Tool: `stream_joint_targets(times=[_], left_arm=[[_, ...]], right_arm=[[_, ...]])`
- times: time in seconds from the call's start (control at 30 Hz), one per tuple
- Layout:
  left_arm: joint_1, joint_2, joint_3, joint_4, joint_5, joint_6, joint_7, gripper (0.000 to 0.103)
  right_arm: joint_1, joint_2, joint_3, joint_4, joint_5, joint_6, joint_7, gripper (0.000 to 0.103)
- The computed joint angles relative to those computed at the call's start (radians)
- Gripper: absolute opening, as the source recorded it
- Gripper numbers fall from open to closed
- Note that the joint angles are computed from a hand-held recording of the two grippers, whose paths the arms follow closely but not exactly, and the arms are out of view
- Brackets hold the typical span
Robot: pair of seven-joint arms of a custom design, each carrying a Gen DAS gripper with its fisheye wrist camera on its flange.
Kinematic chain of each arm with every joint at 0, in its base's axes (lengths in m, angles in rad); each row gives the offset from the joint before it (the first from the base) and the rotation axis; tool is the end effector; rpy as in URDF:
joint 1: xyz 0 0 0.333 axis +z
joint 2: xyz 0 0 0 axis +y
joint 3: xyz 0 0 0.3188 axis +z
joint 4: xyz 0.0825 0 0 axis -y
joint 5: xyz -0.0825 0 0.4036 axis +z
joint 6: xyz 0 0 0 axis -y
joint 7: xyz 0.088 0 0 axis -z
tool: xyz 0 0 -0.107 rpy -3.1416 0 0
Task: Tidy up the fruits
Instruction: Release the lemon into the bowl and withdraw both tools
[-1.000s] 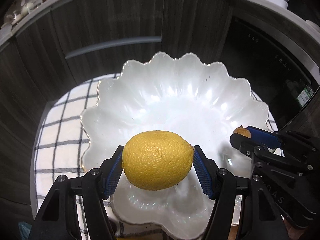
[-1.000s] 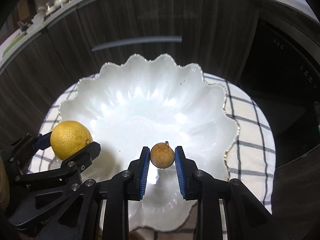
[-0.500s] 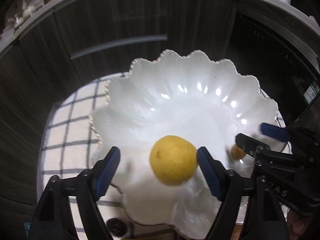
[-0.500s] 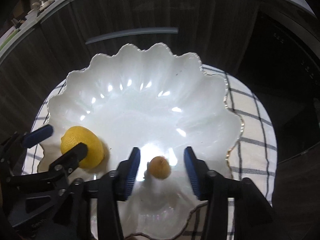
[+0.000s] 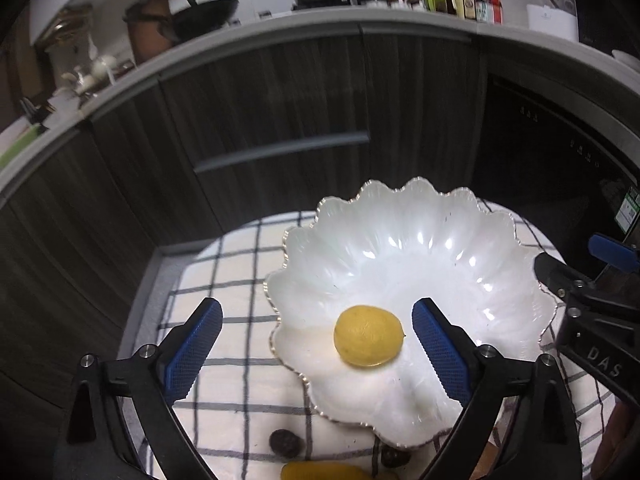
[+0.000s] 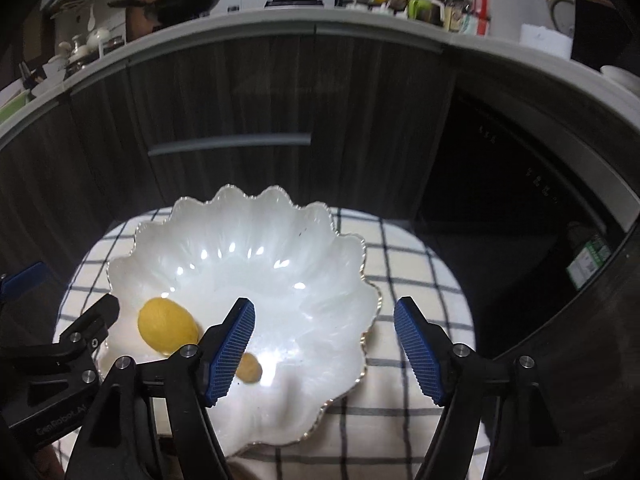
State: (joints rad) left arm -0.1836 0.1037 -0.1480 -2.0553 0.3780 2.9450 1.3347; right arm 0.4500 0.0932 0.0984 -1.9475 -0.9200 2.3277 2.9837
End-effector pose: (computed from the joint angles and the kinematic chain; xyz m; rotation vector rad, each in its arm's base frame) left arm 0.5904 -0.2261 0.4701 -1.3425 2.0906 -0.7671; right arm 0.5428 0.3137 0.4621 -1.5298 2.0880 -0.9160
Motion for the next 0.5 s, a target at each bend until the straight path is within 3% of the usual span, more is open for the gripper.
stream_joint_targets(times=[0.27,0.5], left_arm=[[0.026,-0.141,-0.015,-0.146,0.056,0.046,-0.085,0.100],[0.045,-0.288,-0.052,-0.312,-0.040,0.056,-0.027,0.100]], right_arm=[[0.016,-0.108,0.046,-0.096,-0.047,-0.057,0.080,0.073],[0.021,-0.191,0.104,-0.187,-0.030,-0.106,0.097,0.073]])
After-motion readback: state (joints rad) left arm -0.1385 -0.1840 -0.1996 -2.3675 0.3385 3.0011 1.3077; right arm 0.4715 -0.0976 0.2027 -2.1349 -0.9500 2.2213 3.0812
